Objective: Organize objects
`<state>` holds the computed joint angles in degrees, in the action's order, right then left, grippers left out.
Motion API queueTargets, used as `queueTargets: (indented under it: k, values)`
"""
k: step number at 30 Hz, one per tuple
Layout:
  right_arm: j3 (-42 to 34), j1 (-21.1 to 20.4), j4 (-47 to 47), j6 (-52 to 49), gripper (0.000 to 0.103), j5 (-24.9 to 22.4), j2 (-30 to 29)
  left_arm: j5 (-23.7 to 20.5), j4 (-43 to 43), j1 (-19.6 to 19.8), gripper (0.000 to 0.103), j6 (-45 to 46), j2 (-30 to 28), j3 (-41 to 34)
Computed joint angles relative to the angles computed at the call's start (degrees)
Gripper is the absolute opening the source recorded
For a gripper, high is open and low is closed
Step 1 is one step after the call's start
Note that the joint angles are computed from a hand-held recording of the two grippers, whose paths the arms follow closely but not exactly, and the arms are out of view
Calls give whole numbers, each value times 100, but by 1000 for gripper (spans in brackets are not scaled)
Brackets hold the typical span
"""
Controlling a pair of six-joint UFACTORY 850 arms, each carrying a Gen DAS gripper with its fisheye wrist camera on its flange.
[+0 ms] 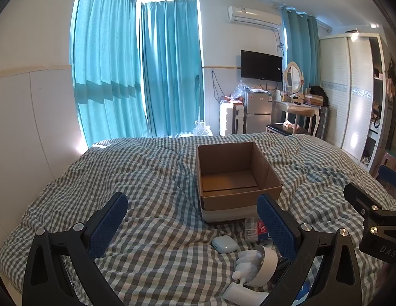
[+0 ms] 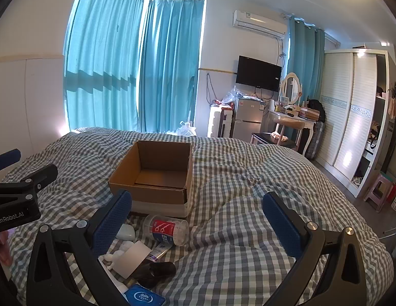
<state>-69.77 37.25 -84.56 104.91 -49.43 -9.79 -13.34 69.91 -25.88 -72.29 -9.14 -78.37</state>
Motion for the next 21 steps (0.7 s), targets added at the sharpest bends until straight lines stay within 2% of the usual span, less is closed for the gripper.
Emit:
queueTargets:
  k: [21]
  values:
    - [21, 19, -3, 22, 103, -26, 57, 83, -503, 24, 103, 485, 4, -26]
